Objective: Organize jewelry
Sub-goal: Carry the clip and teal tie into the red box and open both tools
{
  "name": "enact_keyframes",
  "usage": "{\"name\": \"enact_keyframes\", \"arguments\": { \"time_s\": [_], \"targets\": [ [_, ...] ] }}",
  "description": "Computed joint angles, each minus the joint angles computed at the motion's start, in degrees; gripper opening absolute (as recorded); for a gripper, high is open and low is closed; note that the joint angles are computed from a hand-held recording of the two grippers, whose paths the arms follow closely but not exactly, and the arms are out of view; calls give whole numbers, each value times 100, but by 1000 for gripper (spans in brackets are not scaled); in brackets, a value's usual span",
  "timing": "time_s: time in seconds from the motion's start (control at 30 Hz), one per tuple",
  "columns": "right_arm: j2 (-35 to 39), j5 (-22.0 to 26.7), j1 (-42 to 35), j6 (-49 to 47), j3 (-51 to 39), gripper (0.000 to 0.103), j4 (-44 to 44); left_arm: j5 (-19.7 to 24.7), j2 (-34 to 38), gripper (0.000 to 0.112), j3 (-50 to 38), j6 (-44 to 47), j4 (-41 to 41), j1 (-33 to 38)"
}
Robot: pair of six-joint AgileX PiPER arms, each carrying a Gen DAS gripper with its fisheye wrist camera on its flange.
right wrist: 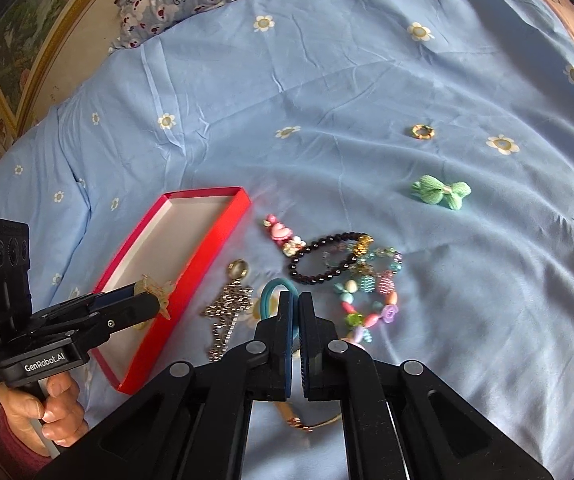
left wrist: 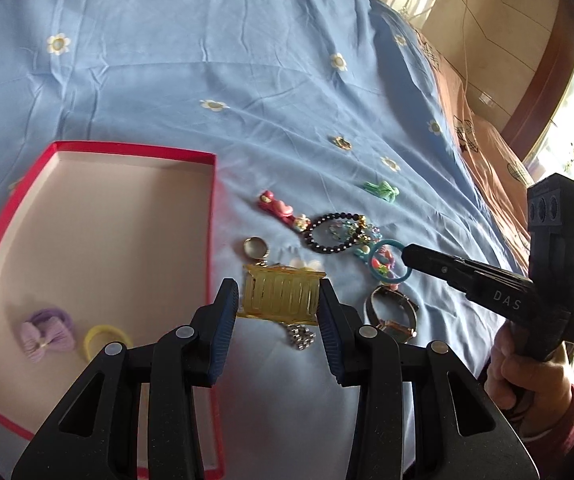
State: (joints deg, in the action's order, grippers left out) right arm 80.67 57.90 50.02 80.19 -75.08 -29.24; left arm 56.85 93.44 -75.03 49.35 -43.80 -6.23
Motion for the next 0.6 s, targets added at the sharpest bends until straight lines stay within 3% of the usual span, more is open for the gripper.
{"name": "enact_keyframes", "arguments": {
  "time_s": [0.27,0.6],
  "targets": [
    [687,-273,50,-422,-720,2,268,35,97,38,-73,142,-1,578],
    [1901,-662,-185,-1421,-2028,2,998,-37,700,38,-804,88,191,1101]
  ]
}}
